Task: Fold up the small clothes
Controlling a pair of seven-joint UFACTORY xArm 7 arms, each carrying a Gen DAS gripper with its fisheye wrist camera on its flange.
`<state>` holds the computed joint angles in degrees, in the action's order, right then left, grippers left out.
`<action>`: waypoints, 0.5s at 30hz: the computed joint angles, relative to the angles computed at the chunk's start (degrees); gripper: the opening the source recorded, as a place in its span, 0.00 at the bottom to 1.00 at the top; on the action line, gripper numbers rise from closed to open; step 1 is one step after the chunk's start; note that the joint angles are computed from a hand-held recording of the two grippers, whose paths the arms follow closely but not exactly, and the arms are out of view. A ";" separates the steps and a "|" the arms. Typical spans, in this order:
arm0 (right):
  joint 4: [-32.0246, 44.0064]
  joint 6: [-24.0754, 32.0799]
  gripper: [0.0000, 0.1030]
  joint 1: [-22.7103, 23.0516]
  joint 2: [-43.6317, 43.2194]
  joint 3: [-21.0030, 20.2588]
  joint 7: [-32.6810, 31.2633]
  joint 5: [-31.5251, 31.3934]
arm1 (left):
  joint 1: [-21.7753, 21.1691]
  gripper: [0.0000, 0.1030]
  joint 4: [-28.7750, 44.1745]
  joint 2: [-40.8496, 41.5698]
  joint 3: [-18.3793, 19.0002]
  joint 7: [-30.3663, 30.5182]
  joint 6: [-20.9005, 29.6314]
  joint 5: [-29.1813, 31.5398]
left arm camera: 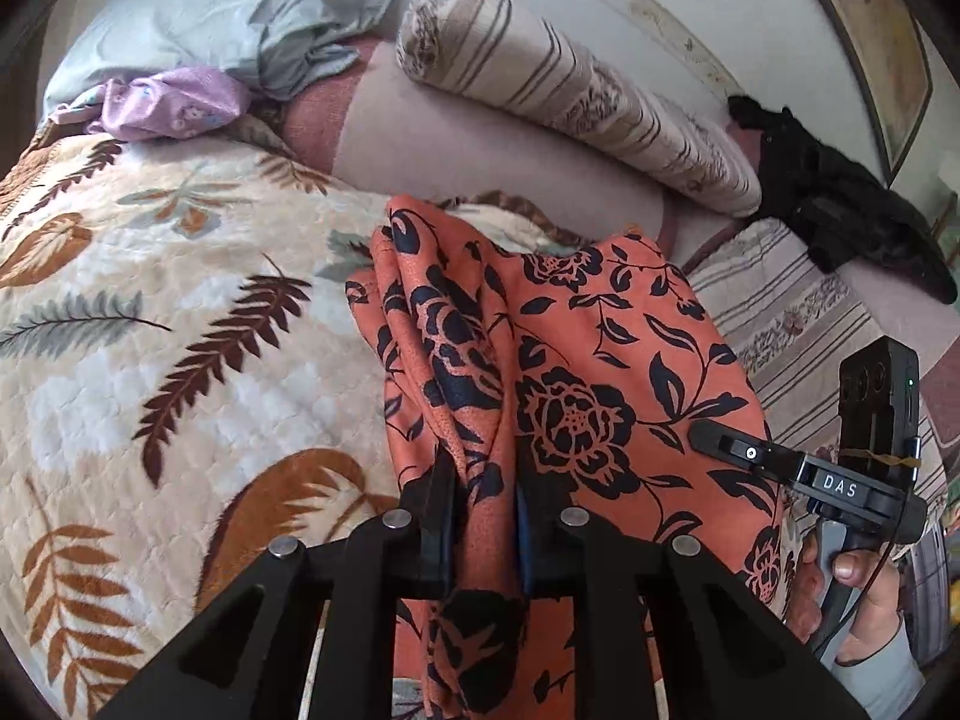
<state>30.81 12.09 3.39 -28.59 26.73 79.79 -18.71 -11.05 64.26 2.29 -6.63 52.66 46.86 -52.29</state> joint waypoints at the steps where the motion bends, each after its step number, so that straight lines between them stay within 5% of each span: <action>1: -3.05 -2.42 0.37 1.99 -0.07 -3.37 0.11 1.39 | -1.17 0.24 0.98 2.29 -0.84 -3.13 -1.09 4.35; 3: -7.99 -3.98 0.45 1.73 -0.25 -4.76 2.88 4.55 | -3.36 0.28 1.50 6.48 -1.80 -9.70 -4.51 13.99; 5: -11.93 -2.54 0.47 -1.03 -0.57 -1.25 4.70 9.84 | -5.18 0.48 -0.21 7.91 -0.57 -11.81 -7.37 17.55; 8: -18.43 -8.04 0.53 1.04 -5.47 -1.62 11.42 9.73 | -1.26 0.53 -4.93 3.50 -2.99 -7.26 -11.14 12.40; 9: -18.55 -5.76 0.54 -0.62 -8.41 1.59 10.37 10.64 | -1.06 0.53 -5.97 1.98 -2.60 -7.23 -11.37 12.51; 13: -15.39 0.58 0.57 -0.84 -15.94 4.00 12.47 6.76 | -0.66 0.55 -9.85 -3.57 -0.67 -2.98 -10.68 7.18; 15: -13.47 -1.86 0.71 -2.74 -16.33 6.40 12.81 5.40 | -1.65 0.58 -11.84 -4.53 -0.40 -3.71 -12.42 8.39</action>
<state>17.34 10.23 0.64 -44.92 33.13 92.61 -13.32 -12.70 52.42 -2.24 -7.02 48.95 34.43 -43.90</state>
